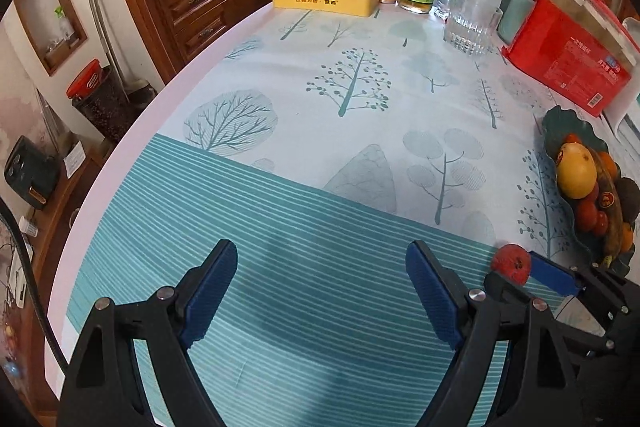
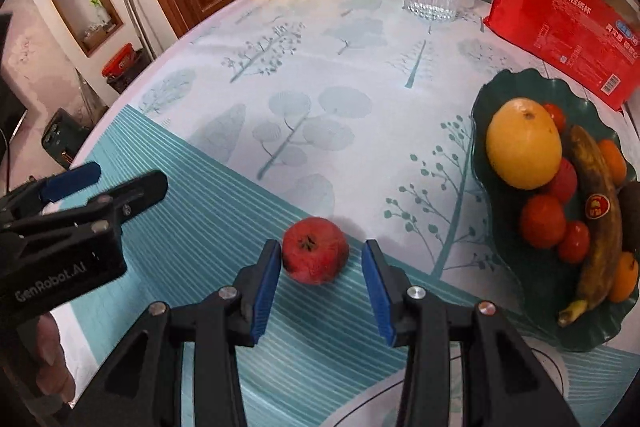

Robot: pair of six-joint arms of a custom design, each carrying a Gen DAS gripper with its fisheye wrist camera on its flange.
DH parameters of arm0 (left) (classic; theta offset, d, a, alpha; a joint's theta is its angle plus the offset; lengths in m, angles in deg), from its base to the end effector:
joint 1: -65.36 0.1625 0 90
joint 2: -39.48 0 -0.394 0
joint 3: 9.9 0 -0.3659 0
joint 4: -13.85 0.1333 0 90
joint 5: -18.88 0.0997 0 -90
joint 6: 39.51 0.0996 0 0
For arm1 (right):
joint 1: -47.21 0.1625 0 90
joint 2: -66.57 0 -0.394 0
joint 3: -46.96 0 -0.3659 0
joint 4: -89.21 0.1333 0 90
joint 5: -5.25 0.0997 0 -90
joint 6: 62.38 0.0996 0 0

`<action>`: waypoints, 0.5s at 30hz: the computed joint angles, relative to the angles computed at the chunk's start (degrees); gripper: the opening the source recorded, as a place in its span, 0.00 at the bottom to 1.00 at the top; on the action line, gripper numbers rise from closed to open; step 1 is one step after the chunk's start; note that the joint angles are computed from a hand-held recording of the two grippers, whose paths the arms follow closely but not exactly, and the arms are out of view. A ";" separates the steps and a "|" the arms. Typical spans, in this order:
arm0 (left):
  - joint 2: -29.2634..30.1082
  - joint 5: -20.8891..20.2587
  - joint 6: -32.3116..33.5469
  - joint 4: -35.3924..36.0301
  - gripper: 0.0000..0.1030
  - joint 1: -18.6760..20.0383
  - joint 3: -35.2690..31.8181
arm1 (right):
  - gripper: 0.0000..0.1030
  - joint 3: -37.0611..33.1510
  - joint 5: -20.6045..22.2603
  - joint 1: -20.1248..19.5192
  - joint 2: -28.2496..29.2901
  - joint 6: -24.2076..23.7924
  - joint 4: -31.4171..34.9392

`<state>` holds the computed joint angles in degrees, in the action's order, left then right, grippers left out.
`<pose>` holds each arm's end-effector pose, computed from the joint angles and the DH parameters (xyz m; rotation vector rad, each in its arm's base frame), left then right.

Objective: Organize fruits
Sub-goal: 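Reach the right tool to the red apple on the cloth and grasp it, then carry the apple with the right tool onto the green plate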

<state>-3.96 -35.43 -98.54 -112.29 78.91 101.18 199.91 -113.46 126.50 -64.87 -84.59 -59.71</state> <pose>-0.4101 -0.2957 -0.0260 0.5721 2.3122 -0.4533 0.0446 -0.2241 0.3149 0.0338 -2.4287 0.6103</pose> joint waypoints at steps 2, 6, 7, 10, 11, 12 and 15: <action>0.40 -0.07 0.46 -0.60 0.83 -0.03 -0.08 | 0.32 1.06 -0.01 0.03 -0.53 -1.17 -2.05; 1.09 -1.06 0.91 -0.88 0.83 -0.13 -0.45 | 0.32 1.75 0.61 -0.38 -1.91 -1.53 -2.13; 1.25 -1.19 1.09 -0.75 0.83 -0.27 -0.61 | 0.32 1.62 1.53 -1.07 -2.90 -1.56 -0.87; 1.37 -1.41 1.04 -0.11 0.83 -1.19 -1.09 | 0.31 1.06 2.90 -2.03 -5.65 -0.69 2.81; 1.17 -1.73 0.90 -0.16 0.83 -1.52 -1.05 | 0.31 0.98 3.57 -2.46 -7.26 -0.81 4.08; 1.11 -2.07 0.85 -0.17 0.83 -1.75 -1.16 | 0.31 0.89 3.75 -2.54 -9.07 -1.01 5.27; 1.42 -3.43 1.24 0.23 0.83 -2.77 -1.98 | 0.31 0.28 5.24 -4.49 -14.36 -1.69 9.77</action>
<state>-2.55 -38.86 -97.30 -112.06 76.14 99.20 200.18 -108.22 122.01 -79.24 -86.28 -49.94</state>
